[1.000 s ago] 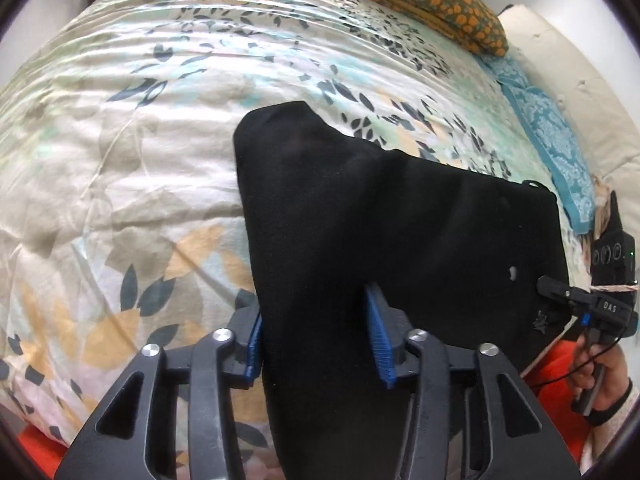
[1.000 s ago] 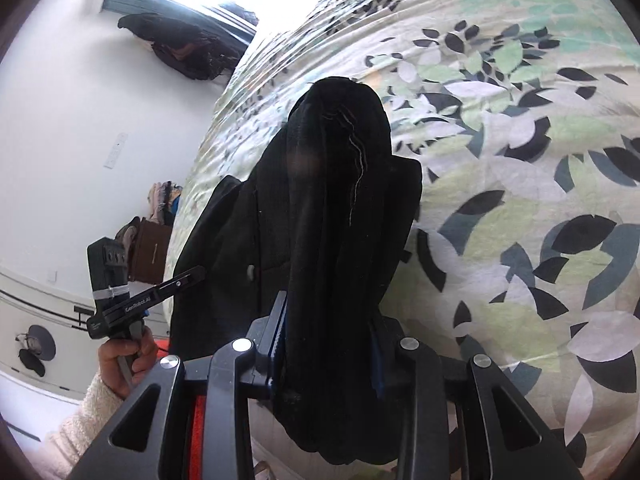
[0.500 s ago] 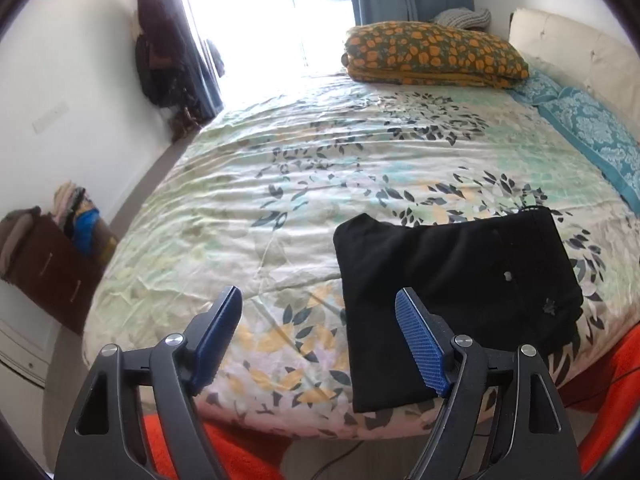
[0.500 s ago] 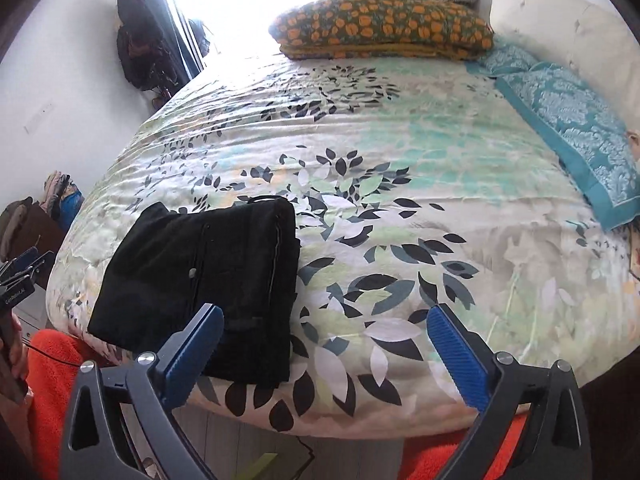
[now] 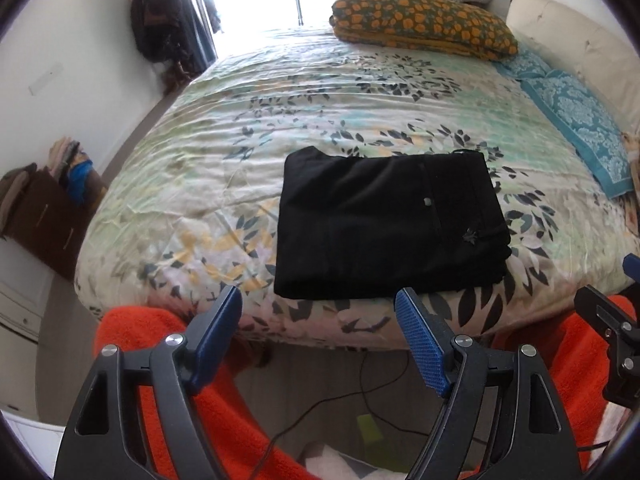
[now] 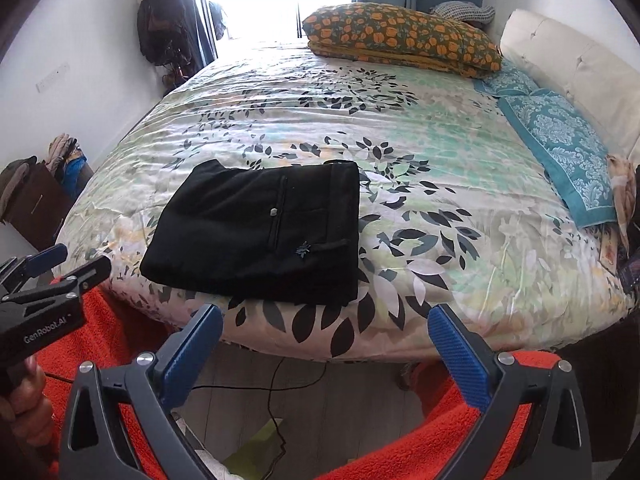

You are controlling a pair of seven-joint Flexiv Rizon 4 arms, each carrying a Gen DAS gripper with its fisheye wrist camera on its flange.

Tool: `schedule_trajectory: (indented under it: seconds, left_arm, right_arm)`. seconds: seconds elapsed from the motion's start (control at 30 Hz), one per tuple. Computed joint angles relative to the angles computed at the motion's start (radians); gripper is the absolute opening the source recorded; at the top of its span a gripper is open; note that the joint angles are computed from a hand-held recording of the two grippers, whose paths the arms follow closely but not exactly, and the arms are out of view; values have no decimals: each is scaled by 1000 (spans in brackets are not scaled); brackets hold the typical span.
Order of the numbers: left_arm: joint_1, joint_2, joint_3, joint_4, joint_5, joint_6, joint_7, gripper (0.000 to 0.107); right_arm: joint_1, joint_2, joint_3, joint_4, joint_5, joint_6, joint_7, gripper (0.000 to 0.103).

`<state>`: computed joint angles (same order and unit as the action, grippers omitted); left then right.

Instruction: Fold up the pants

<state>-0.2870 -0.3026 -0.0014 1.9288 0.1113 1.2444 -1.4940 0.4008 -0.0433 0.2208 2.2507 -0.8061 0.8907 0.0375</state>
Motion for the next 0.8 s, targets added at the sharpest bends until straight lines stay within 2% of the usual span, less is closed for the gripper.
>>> schedule_trajectory:
  seconds: [0.1, 0.3, 0.47, 0.8]
  left_arm:
    - [-23, 3, 23, -6, 47, -16, -38, 81]
    - [-25, 9, 37, -13, 98, -7, -75, 81]
    - [3, 19, 2, 11, 50, -2, -34, 81]
    - [11, 23, -13, 21, 7, 2, 7, 81]
  right_arm:
    - [19, -12, 9, -16, -19, -32, 7, 102]
    - [31, -30, 5, -16, -7, -10, 22, 102]
    - [31, -21, 2, -15, -6, -19, 48, 102]
    - [37, -32, 2, -32, -9, -36, 30, 102]
